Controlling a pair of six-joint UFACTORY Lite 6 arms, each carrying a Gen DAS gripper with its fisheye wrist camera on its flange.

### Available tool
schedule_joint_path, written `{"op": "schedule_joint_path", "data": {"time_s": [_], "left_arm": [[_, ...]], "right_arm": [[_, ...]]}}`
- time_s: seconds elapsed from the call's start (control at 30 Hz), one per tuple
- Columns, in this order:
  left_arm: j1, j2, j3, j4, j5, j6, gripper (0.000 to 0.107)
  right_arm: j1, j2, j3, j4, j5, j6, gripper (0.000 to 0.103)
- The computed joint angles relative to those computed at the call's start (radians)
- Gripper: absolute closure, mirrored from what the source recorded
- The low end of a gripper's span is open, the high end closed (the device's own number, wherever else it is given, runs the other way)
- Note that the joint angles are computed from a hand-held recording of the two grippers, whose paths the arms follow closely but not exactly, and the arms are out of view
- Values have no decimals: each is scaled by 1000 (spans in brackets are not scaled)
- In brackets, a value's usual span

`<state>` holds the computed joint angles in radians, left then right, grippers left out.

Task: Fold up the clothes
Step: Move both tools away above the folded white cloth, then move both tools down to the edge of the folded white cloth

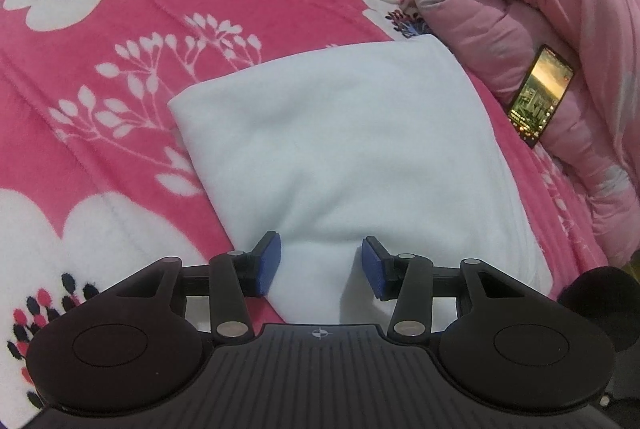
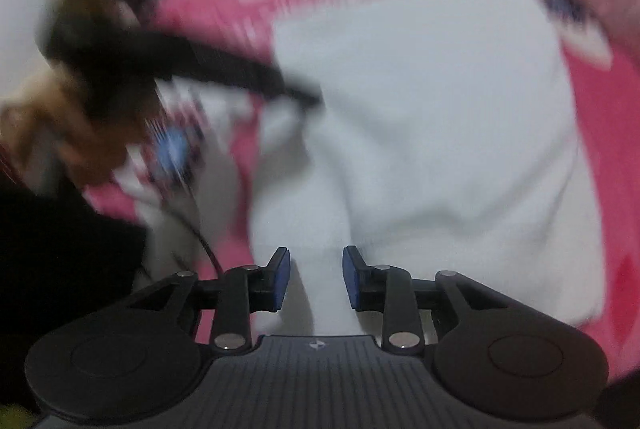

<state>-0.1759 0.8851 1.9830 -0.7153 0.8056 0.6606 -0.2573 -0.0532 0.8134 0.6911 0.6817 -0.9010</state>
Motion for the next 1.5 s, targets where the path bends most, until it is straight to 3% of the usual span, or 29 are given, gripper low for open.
{"op": "schedule_joint_path", "data": {"time_s": [0.23,0.37,0.5,0.67,0.77,0.9,1.0,1.07,1.27,1.5], "left_arm": [[-17,-13,-11,34,-20,-11,59],[-29,-25,-26,59,-39,-21,58],[-35,-24,-17,80,-33,-43,57],[-43,-8,45,142,-5,-119,57],[-51,-4,78,178,-12,-160,56],[-78,50,166,280,0,-263,56],[-94,63,182,326,9,-275,55],[-101,68,190,346,13,-282,53],[-122,73,204,397,16,-322,52],[-147,65,195,461,6,-361,51]], "right_arm": [[-87,-42,134,-4,105,5,72],[-124,-12,191,3,30,36,69],[-117,49,85,-42,-119,10,69],[-131,45,161,-72,-66,74,69],[-143,41,232,6,-77,11,69],[-122,161,291,98,-152,-71,69],[-75,300,322,-69,-210,47,68],[-68,299,361,-104,-181,74,68],[-62,397,578,4,-182,8,68],[-17,603,704,134,-345,-215,68]]}}
